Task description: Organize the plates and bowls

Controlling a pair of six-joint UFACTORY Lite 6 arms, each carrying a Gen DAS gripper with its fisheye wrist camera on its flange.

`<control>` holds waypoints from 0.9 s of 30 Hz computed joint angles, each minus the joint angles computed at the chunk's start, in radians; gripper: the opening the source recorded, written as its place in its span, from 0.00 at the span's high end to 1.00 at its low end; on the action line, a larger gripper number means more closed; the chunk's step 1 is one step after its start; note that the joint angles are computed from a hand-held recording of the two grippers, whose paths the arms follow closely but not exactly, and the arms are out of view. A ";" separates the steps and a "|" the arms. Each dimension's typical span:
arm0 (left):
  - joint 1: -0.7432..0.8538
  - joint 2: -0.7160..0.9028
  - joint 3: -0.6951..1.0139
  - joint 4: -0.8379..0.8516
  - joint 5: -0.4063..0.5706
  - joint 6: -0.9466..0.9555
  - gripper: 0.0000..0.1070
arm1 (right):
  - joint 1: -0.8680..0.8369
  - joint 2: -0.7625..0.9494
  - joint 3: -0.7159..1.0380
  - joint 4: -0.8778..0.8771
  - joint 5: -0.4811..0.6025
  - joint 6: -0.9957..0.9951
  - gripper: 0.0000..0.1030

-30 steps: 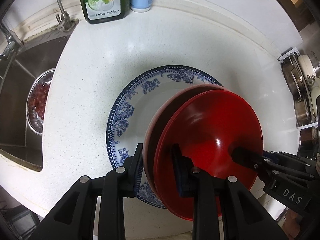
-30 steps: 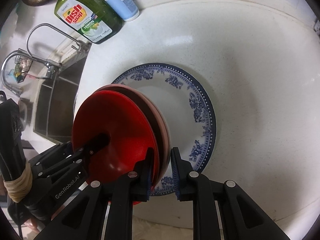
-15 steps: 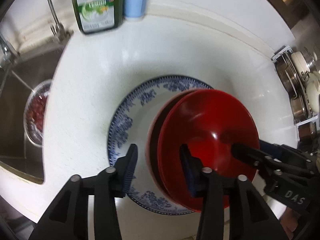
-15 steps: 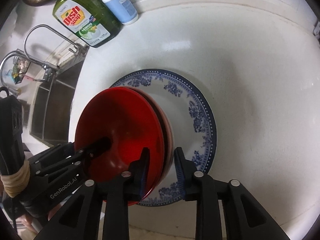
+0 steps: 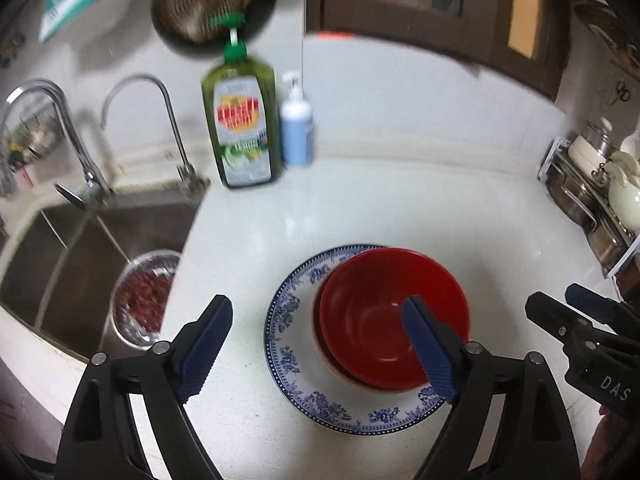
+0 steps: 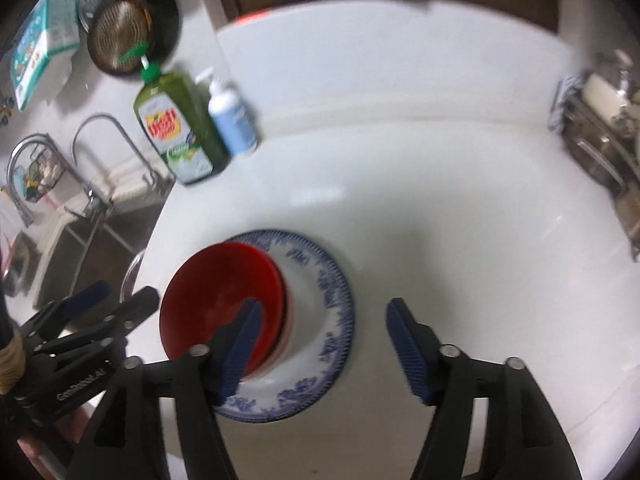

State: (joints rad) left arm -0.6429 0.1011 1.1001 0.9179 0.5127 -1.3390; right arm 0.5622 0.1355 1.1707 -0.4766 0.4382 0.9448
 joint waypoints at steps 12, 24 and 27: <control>-0.565 -0.284 -0.301 0.315 0.572 -0.562 0.04 | 0.290 -0.561 -0.528 -0.609 0.182 0.676 0.19; -1.064 -0.322 -0.267 0.121 1.028 -0.690 0.04 | 1.088 -0.895 -0.677 -0.537 0.946 0.980 0.15; -1.146 -0.317 -0.254 0.093 1.094 -0.718 0.04 | 1.276 -0.889 -0.661 -0.502 1.102 1.072 0.14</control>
